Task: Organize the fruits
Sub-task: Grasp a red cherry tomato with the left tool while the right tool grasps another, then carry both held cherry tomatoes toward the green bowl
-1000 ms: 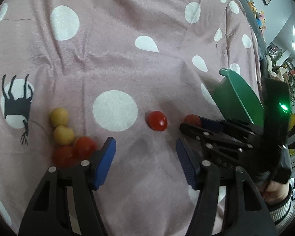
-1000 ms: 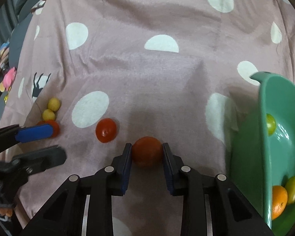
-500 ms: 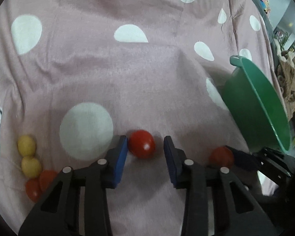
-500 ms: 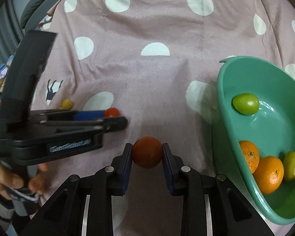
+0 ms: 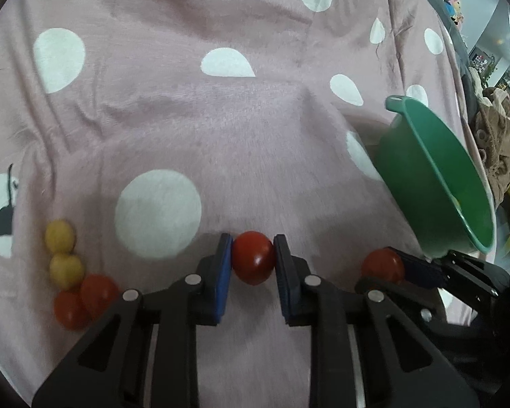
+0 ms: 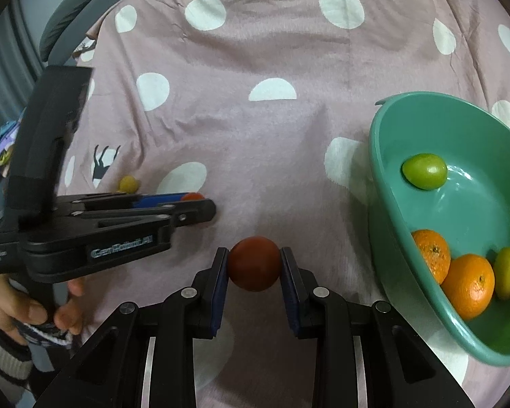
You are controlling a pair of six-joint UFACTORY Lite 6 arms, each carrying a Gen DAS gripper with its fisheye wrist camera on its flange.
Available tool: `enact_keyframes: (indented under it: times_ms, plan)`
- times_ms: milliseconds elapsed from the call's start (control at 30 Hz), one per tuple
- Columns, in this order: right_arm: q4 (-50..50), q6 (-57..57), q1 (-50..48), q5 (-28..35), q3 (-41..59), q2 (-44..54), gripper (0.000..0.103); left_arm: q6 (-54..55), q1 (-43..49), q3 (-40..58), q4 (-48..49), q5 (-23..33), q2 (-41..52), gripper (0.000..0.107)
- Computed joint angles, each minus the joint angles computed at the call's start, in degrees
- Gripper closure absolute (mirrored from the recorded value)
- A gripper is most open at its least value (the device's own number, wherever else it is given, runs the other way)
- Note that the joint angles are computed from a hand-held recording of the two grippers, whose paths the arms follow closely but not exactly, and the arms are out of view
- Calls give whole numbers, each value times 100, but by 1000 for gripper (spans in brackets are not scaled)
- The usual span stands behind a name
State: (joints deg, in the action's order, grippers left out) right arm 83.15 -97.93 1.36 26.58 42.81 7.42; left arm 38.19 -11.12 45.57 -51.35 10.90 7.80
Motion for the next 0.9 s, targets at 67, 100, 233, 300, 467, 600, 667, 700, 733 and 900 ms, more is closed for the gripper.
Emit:
enact_keyframes:
  times_ms: [67, 100, 233, 300, 467, 600, 667, 700, 733, 900]
  plan:
    - [-42, 54, -43, 61, -134, -163, 72, -704, -67, -284, 653, 21, -415, 83]
    - [-80, 111, -57, 96, -209, -271, 72, -1167, -103, -383, 1085, 39, -582, 83]
    - [-222, 277, -65, 155, -475, -673, 72, -2255, -169, -902, 2000, 243, -1345, 83]
    - [-329, 396, -52, 170, -604, -892, 72, -2703, -205, -1211, 2341, 363, -1791, 83]
    - [-579, 641, -43, 244, -1029, -1552, 72, -3972, -418, -1729, 3370, 551, -2651, 83]
    - [-871, 933, -37, 289, -1313, -2055, 72, -4832, -568, -2082, 4064, 829, -3361, 83]
    - [-1037, 1117, -27, 307, -1424, -2292, 72, -5295, -675, -2240, 4455, 1008, -3755, 83]
    - [-1148, 1234, -29, 330, -1481, -2428, 72, -5607, -760, -2318, 4724, 1111, -3975, 83]
    - [-1255, 1351, -24, 349, -1538, -2566, 72, -5751, -804, -2356, 4846, 1171, -4092, 83]
    - [-1701, 1862, 37, 419, -1789, -3194, 72, -6419, -1067, -2591, 5361, 1660, -4928, 83]
